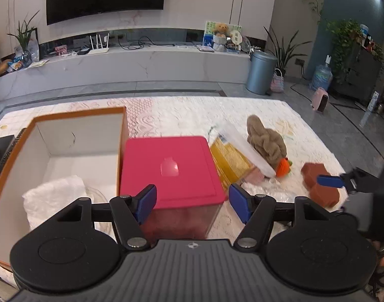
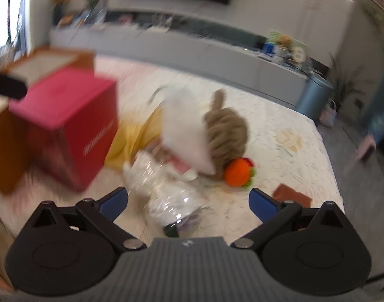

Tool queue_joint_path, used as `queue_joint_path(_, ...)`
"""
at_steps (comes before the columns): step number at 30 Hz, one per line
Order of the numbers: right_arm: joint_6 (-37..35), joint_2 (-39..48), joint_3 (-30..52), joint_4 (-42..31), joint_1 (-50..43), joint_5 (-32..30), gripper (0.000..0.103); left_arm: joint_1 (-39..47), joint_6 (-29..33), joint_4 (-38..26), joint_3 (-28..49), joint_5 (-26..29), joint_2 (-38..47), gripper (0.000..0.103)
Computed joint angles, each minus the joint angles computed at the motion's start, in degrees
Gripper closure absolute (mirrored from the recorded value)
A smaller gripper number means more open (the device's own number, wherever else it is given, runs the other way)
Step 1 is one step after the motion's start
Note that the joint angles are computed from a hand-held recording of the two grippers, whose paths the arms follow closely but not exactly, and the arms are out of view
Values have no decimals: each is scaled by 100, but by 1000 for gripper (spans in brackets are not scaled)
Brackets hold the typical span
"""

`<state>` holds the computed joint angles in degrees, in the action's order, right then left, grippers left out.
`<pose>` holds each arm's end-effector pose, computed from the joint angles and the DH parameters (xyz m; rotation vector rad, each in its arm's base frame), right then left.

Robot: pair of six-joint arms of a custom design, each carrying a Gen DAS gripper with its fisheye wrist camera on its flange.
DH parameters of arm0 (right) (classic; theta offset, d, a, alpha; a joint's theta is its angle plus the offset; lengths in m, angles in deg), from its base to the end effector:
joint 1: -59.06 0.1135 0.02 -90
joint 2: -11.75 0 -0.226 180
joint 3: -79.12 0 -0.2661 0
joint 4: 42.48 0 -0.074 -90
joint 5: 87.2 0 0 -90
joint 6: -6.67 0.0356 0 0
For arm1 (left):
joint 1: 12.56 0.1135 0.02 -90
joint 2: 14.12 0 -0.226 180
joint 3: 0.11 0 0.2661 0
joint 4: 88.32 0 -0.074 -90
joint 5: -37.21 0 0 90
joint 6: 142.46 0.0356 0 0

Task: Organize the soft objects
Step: 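Move the right tool to the plastic bags and grasp one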

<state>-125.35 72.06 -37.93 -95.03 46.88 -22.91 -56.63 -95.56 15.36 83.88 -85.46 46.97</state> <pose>0.2400 -0.0360 0.2409 -0.7856 2.1966 0.0859 0.1699 -0.1377 0.3314 -0.2036 2.3044 -0.0359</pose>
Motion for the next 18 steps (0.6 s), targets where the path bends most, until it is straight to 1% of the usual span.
queue_joint_path(4,-158,28,-355,527,660,700,3,-48,47,4,-160,40,8,26)
queue_joint_path(7,-316,137,-603,927,1118,1346,6,-111,83,-13,-270,-17,-27,26)
queue_joint_path(10,-385,345,-703,1150,1446,1883,12,-141,55,-14,-352,-39,-3,26)
queue_joint_path(13,-332,574,-747,1414,1624,2121,13,-87,77,17,-439,127,-6,26)
queue_joint_path(16,-256,580,-785,1499,1620,2083,14,-90,18,-38,-471,175,-29,26)
queue_joint_path(17,-256,595,-791,1531,1596,2061,17,-110,-18,-70,-470,166,-48,26)
queue_joint_path(18,-235,597,-799,1548,1575,2044,18,-114,-33,-83,-476,170,-82,26)
